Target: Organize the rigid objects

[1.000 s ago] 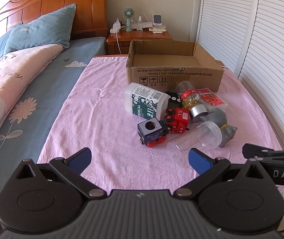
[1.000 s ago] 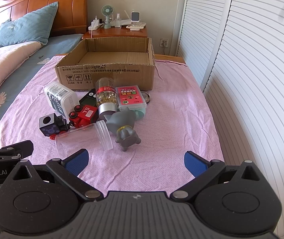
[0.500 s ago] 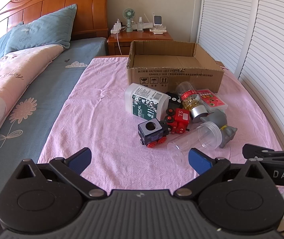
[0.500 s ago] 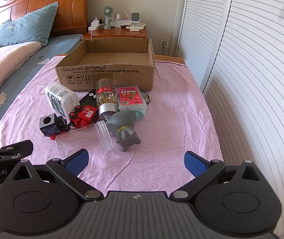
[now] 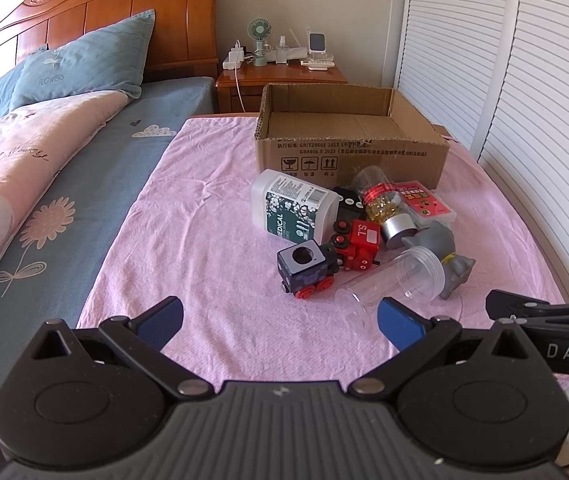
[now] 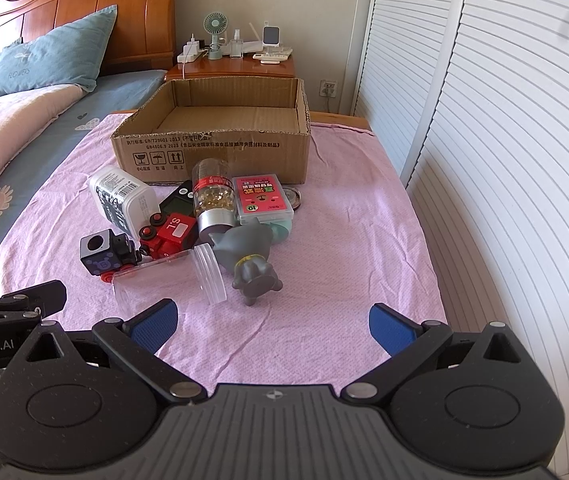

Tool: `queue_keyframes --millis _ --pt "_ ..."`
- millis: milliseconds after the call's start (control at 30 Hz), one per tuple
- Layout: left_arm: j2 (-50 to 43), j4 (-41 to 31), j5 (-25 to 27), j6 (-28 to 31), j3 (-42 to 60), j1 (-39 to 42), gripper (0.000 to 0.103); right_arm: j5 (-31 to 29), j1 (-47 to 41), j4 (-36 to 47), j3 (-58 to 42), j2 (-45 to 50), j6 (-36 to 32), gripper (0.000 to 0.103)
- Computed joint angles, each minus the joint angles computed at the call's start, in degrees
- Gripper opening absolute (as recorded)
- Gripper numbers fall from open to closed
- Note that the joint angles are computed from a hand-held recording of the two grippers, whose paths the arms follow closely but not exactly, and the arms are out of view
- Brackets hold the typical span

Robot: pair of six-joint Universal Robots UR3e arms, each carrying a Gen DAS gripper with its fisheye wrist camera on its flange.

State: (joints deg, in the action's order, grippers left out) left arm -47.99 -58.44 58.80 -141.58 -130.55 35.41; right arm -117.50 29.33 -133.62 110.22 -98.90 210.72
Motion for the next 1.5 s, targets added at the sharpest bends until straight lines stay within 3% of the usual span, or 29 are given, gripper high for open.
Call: queue_keyframes --millis 700,1267,1500 --pt "-3.36 5.36 -1.17 2.42 -0.99 -0.17 0.102 1.62 -1.60 -5.37 1.82 -0.20 -4.20 0.103" --pt "-27.86 27.47 9.31 -8.21 5.55 -13.14 0.103 9.09 -10.19 -12.48 6.63 -0.56 -10.44 0.103" --pt "-35.62 31.71 13.29 -11.32 9.39 -15.22 0.102 11.08 -13.30 -14.04 7.37 -0.05 -11.84 0.103"
